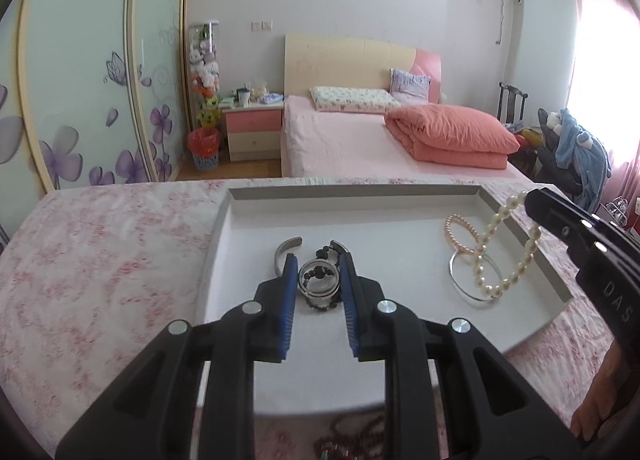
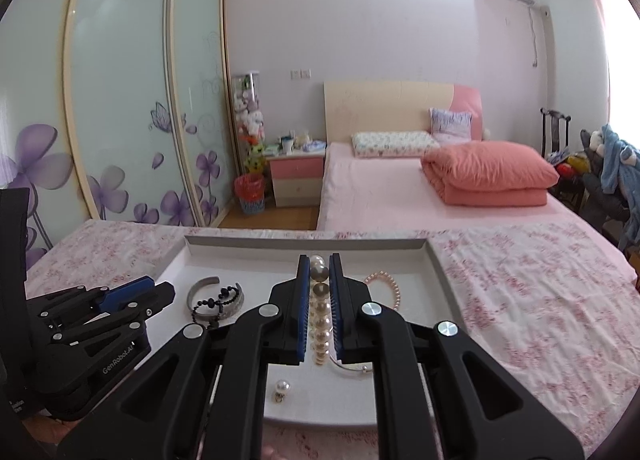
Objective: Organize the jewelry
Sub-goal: 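Carry the ring with the left tool into the tray while the right tool carries the pearl bracelet there, then open both grippers to release the ring and pearl bracelet in the tray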
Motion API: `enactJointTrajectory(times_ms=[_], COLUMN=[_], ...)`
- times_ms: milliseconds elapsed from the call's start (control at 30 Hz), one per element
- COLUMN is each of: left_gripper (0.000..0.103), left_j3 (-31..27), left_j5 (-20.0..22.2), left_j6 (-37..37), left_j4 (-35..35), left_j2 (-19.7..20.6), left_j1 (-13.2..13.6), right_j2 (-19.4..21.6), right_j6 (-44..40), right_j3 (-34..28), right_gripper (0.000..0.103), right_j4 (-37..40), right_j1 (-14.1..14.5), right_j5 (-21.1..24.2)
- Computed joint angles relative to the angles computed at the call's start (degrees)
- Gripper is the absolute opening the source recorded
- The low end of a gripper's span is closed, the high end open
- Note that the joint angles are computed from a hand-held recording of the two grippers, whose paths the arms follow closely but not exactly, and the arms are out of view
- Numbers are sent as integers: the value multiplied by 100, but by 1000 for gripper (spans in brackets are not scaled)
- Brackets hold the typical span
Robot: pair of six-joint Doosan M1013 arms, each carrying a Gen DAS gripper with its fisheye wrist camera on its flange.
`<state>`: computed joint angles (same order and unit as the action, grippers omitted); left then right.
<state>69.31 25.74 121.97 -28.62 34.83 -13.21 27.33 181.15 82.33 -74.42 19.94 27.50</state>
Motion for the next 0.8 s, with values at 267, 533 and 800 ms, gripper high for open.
enactJointTrajectory(times_ms=[267, 533, 800], left_gripper=[34, 34, 37], left_j3=[-325, -288, -96], left_j5=[221, 100, -16], left_j6=[-506, -849, -864], left_j4=[309, 523, 552], left_j2=[217, 162, 18], left_j1=[-27, 18, 47], right_j2=[85, 23, -27], right_j6=[-535, -366, -416], right_j3=[-129, -75, -28], right_gripper=[45, 44, 44], right_j4=[826, 651, 594], right_j1=[-111, -109, -59], right_j5=[-34, -37, -5])
